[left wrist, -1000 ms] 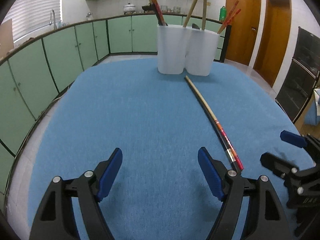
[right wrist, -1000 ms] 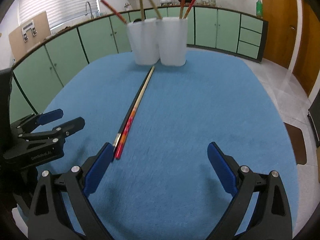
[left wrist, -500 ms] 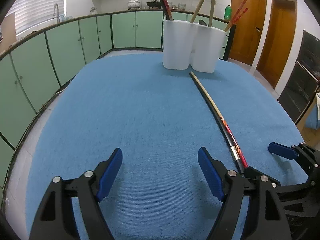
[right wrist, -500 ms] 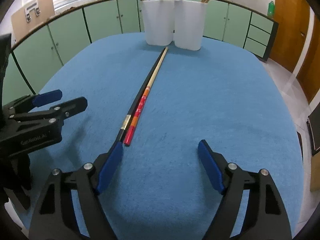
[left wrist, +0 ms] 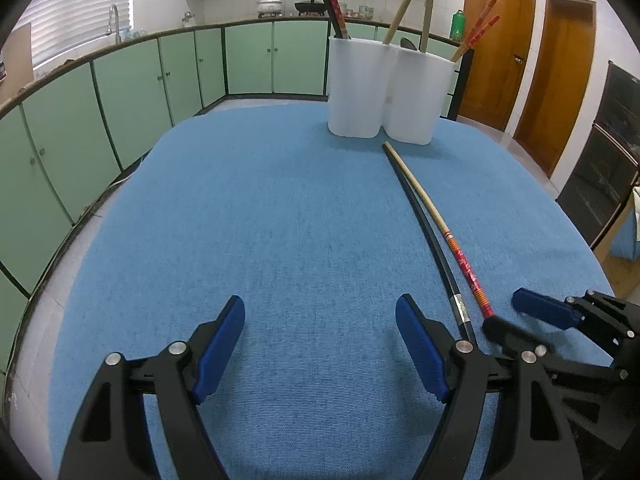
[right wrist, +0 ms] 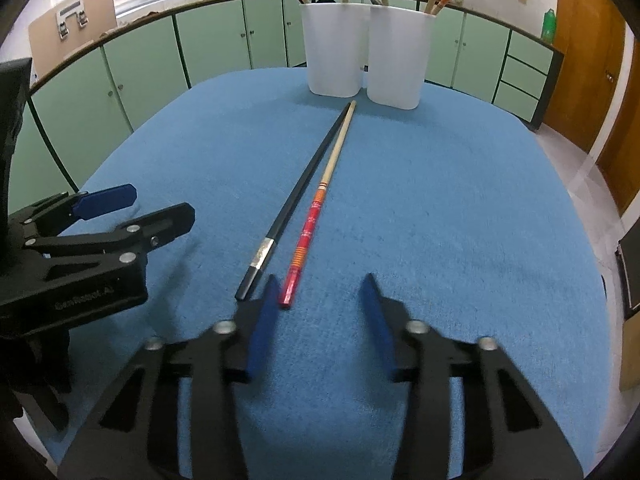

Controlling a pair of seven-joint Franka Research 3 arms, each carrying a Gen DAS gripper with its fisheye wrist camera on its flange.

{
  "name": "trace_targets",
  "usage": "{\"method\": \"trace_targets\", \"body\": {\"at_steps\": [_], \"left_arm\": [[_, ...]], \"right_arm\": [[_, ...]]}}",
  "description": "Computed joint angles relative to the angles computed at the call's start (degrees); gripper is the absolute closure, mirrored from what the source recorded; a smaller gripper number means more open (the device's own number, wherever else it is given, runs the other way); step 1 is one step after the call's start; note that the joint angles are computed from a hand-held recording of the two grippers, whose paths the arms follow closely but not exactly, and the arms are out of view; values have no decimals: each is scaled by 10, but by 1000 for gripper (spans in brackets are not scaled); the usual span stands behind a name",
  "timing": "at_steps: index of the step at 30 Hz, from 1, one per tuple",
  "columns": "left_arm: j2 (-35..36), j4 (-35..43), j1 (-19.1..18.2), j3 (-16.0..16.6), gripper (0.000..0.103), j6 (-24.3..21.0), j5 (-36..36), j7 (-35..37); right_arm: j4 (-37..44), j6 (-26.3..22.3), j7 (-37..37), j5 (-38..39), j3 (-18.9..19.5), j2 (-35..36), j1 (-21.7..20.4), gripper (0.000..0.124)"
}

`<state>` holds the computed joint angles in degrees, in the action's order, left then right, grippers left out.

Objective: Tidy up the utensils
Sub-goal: 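Grasp the red-patterned chopstick at its end with the right gripper, then grasp the black chopstick at its end with the left gripper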

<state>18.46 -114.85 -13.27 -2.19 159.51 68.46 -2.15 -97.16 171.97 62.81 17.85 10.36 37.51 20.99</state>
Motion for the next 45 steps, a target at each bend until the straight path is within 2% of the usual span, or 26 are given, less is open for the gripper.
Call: {"method": "trace_targets", "body": {"at_steps": [1,3,7,10,16,22,26,28,31,33,37,39,42,45], "left_arm": [[0,0,-1,0,27,-2,1,-1],[-1,0,-2,0,27,-5,2,0],[-2,1,-5,-2,27,-15,6,3],[-3,2,-6,-5,27,-15,10,1],[6,13,-9,-10,27,14,10,-1],[38,48,-17,-20,29,11,-59,86],[56,66,-24,-24,38,-11,-127,154],[57,70,-36,-14,41,-18,-131,159],[57,71,-47,-5,53,-20,-132,161],[58,72,-52,0,67,-20,-129,157],[60,76,-57,3,83,-23,-126,151],[60,77,-57,3,96,-21,-126,151],[63,80,-57,3,96,-22,-128,153],[59,75,-56,5,96,-14,-127,148]], "right_arm": [[1,-2,-3,4,7,1,-7,110],[4,-8,-13,17,24,3,-23,118],[-2,-3,-29,40,41,0,-41,119],[-13,8,-19,49,28,-7,-38,119],[-18,13,13,39,-10,-11,-30,119],[-19,19,31,20,-28,-11,-26,119],[-15,13,27,17,-15,-7,-40,119],[-16,14,24,17,-11,-7,-44,118],[-15,14,16,21,-2,-6,-52,116],[-16,14,10,26,7,-6,-59,115],[-16,14,1,36,16,-5,-67,115],[-17,16,4,34,8,-5,-59,115],[-16,17,7,32,3,-6,-55,119],[-17,18,2,40,14,-7,-64,119]]}}
